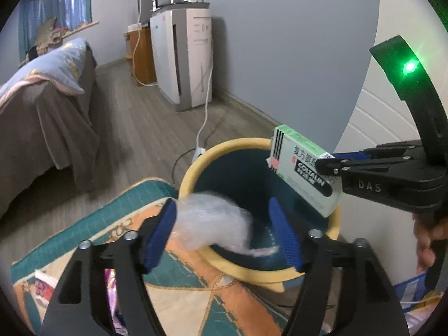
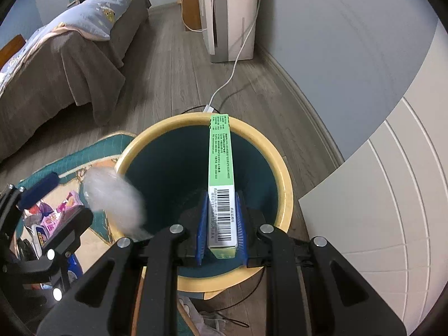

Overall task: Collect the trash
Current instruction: 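Carry the medicine box over the wastebasket and open the right gripper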

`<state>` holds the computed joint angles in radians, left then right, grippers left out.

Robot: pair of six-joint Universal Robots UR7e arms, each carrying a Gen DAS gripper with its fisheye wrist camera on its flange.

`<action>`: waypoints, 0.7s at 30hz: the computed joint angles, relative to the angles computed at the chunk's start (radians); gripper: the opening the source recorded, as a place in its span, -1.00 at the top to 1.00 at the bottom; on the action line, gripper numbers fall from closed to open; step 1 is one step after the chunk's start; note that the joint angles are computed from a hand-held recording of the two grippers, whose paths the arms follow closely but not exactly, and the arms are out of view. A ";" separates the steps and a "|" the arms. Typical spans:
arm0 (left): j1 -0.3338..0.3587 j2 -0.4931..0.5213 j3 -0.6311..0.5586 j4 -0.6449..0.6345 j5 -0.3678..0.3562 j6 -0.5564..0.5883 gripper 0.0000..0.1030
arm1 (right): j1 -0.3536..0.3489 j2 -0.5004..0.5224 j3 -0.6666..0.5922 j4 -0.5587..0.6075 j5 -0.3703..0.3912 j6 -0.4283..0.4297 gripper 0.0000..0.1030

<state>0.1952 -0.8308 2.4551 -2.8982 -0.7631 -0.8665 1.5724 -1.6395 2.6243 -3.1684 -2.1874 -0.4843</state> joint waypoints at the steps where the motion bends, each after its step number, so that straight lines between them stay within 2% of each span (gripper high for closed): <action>1: 0.001 -0.002 0.001 0.010 0.002 -0.003 -0.47 | 0.001 0.002 -0.001 0.001 0.000 0.003 0.64; 5: 0.002 -0.021 0.003 0.060 0.011 -0.041 -0.60 | 0.006 0.008 -0.006 0.013 0.010 0.024 0.61; 6: 0.001 -0.031 0.005 0.080 0.014 -0.055 -0.62 | 0.013 0.011 -0.007 0.013 0.006 0.028 0.52; 9: -0.005 -0.061 0.015 0.123 0.022 -0.089 -0.70 | 0.037 0.024 -0.005 -0.016 -0.008 0.034 -0.28; 10: -0.007 -0.074 0.020 0.139 0.024 -0.106 -0.72 | 0.046 0.027 -0.003 -0.028 -0.013 0.038 -0.41; 12: -0.009 -0.097 0.029 0.159 0.021 -0.131 -0.74 | 0.065 0.035 -0.004 -0.039 -0.029 0.049 -0.53; 13: -0.014 -0.112 0.035 0.174 0.021 -0.146 -0.74 | 0.071 0.038 -0.004 -0.041 -0.033 0.055 -0.71; 18: -0.060 -0.213 0.066 0.313 0.031 -0.243 -0.79 | 0.121 0.032 0.002 -0.018 -0.064 0.097 -0.87; 21: -0.100 -0.300 0.089 0.423 0.029 -0.330 -0.79 | 0.166 0.010 0.009 0.023 -0.072 0.140 -0.89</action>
